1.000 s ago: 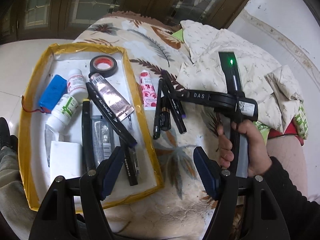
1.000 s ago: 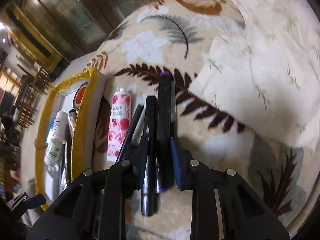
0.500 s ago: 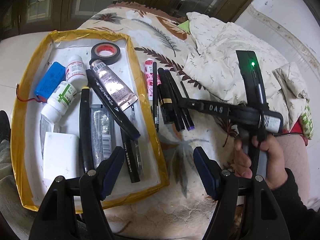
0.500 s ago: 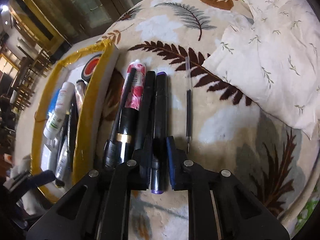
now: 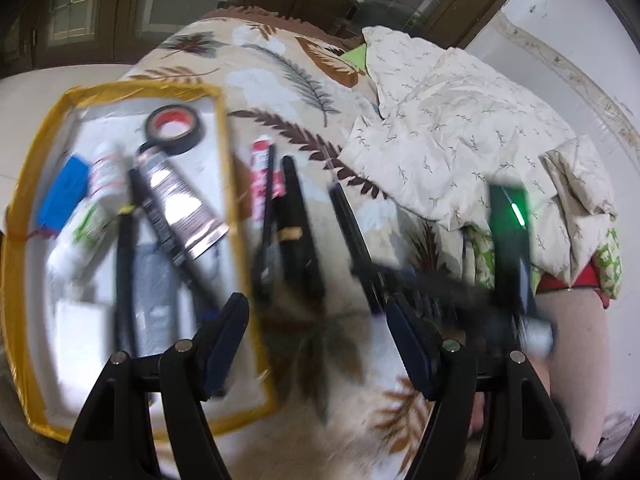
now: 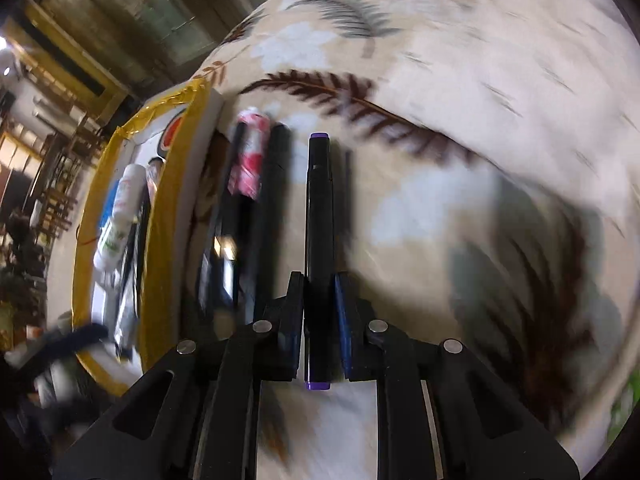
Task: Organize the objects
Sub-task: 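Grasp a purple-capped black marker with the right tool, then grasp a black marker with the left tool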
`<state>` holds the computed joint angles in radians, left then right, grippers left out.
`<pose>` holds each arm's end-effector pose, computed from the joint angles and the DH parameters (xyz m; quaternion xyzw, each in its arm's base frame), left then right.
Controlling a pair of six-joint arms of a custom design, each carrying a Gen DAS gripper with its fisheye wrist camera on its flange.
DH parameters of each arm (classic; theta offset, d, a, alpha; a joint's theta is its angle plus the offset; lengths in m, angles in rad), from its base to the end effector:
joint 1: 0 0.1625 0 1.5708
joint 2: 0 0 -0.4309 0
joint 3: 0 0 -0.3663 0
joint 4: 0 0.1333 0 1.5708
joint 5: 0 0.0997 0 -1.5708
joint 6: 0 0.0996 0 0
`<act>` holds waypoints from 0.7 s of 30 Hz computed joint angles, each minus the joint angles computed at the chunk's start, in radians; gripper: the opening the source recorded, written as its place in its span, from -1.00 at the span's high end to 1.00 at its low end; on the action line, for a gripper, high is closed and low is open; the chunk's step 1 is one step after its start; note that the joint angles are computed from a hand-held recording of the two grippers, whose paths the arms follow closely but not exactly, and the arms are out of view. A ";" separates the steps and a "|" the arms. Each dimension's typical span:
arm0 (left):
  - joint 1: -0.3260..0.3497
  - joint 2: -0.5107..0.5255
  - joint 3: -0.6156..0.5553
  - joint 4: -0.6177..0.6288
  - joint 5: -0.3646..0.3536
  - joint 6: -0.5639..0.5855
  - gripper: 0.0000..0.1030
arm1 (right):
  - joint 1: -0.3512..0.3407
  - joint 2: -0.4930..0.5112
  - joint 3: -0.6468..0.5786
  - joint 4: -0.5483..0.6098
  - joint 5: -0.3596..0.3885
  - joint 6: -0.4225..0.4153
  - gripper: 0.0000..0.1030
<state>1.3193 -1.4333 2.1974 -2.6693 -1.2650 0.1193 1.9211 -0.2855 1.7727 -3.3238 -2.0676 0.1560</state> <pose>0.0464 -0.4754 0.2789 0.1547 0.9625 -0.1740 0.1390 0.2739 -0.4996 -0.1395 0.0608 -0.9594 0.1854 0.2038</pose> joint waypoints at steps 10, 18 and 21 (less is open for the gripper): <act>-0.063 0.207 -0.064 0.100 0.101 -0.091 0.24 | -0.045 -0.054 0.210 -0.218 0.032 0.045 0.72; -0.056 0.275 -0.079 0.031 0.190 -0.082 0.83 | -0.054 -0.047 0.231 -0.269 0.058 0.045 0.72; -0.040 0.252 -0.074 0.046 0.172 -0.072 0.99 | -0.054 -0.043 0.228 -0.274 0.057 0.040 0.72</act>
